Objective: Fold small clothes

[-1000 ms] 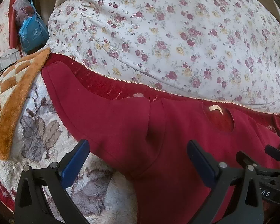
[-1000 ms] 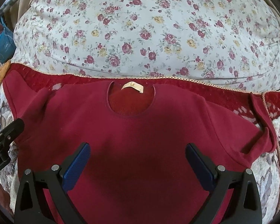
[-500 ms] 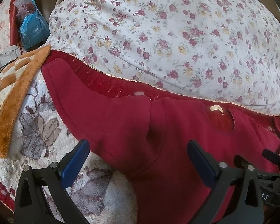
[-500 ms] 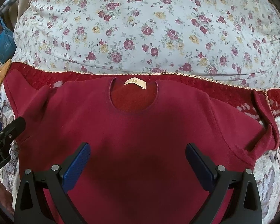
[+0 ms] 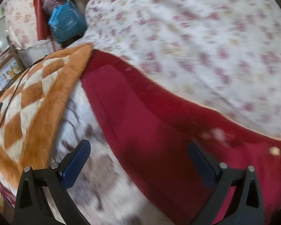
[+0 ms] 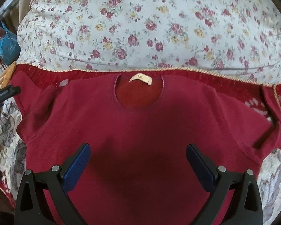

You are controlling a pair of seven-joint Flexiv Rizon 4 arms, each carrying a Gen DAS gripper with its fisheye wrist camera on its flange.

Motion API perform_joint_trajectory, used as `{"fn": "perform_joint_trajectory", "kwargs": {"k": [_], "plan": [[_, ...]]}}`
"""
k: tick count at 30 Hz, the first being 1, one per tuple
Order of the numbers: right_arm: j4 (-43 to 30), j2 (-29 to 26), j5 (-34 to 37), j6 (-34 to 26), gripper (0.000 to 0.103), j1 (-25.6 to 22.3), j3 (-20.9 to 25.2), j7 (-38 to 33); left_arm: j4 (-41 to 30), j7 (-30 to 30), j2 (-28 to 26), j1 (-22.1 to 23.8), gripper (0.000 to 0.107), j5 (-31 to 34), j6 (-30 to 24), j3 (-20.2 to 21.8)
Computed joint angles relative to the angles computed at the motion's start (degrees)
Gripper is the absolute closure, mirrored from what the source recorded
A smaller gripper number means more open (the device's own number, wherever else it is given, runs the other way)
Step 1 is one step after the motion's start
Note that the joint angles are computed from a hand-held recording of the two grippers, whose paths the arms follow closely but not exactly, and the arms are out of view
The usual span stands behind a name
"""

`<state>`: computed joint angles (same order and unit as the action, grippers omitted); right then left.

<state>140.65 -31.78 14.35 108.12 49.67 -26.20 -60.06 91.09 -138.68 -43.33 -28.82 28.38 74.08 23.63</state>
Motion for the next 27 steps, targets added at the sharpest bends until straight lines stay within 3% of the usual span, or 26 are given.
{"fn": "perform_joint_trajectory", "kwargs": {"k": [5, 7, 9, 11, 13, 14, 15, 16, 18, 21, 23, 27], "plan": [[-0.3, -0.73, -0.66, 0.15, 0.0, -0.39, 0.92, -0.88, -7.91, -0.24, -4.91, 2.23, 0.016, -0.61, -7.59, 0.93], [-0.69, -0.92, -1.31, -0.02, 0.0, -1.13, 1.7, -1.42, -10.47, -0.5, -6.42, 3.16, 0.025, -0.36, -10.16, 0.67], [-1.17, -1.2, -1.83, -0.1, 0.0, -2.07, 2.69, -1.8, -12.72, 0.12, -7.76, 4.85, 0.041, -0.75, -12.45, -0.65], [-1.56, -1.26, -2.33, -0.45, 0.0, -3.14, 3.73, -1.92, -14.66, -1.55, -8.84, 4.03, 0.048, 1.04, -14.12, 0.4], [-2.08, -1.47, -2.93, -0.68, 0.0, -4.57, 4.91, -1.93, -15.54, -3.07, -9.07, 3.68, 0.065, 2.74, -14.85, 0.66], [-2.18, -1.52, -3.07, -0.66, 0.0, -5.06, 5.32, -1.86, -15.63, -3.85, -8.88, 3.82, 0.079, 3.35, -14.82, 0.55], [-2.26, -1.56, -3.16, -0.52, 0.0, -5.65, 5.8, -1.75, -14.96, -4.26, -8.3, 4.67, 0.094, 3.53, -13.42, -0.32], [-2.35, -1.52, -3.23, -0.45, 0.0, -6.11, 6.11, -1.68, -13.81, -4.03, -7.54, 6.1, 0.1, 3.27, -11.02, -1.74], [-2.21, -1.15, -3.2, -0.12, 0.0, -7.03, 6.75, -1.51, -10.67, -1.06, -5.92, 10.11, 0.1, 0.79, -5.26, -6.09], [-1.04, -0.44, -1.87, 1.37, 0.0, -6.46, 6.19, -1.52, -4.68, 2.33, -2.57, 12.17, 0.1, -2.05, 2.05, -9.16], [0.03, 0.36, -0.93, 2.89, 0.0, -6.77, 6.52, -1.93, 1.04, 6.89, 0.84, 15.78, 0.1, -4.7, 7.85, -14.87], [2.31, 2.31, 1.17, 6.98, 0.0, -11.32, 10.58, -2.57, 7.03, 12.03, 5.76, 14.91, 0.1, -6.01, 13.58, -19.39]]}}
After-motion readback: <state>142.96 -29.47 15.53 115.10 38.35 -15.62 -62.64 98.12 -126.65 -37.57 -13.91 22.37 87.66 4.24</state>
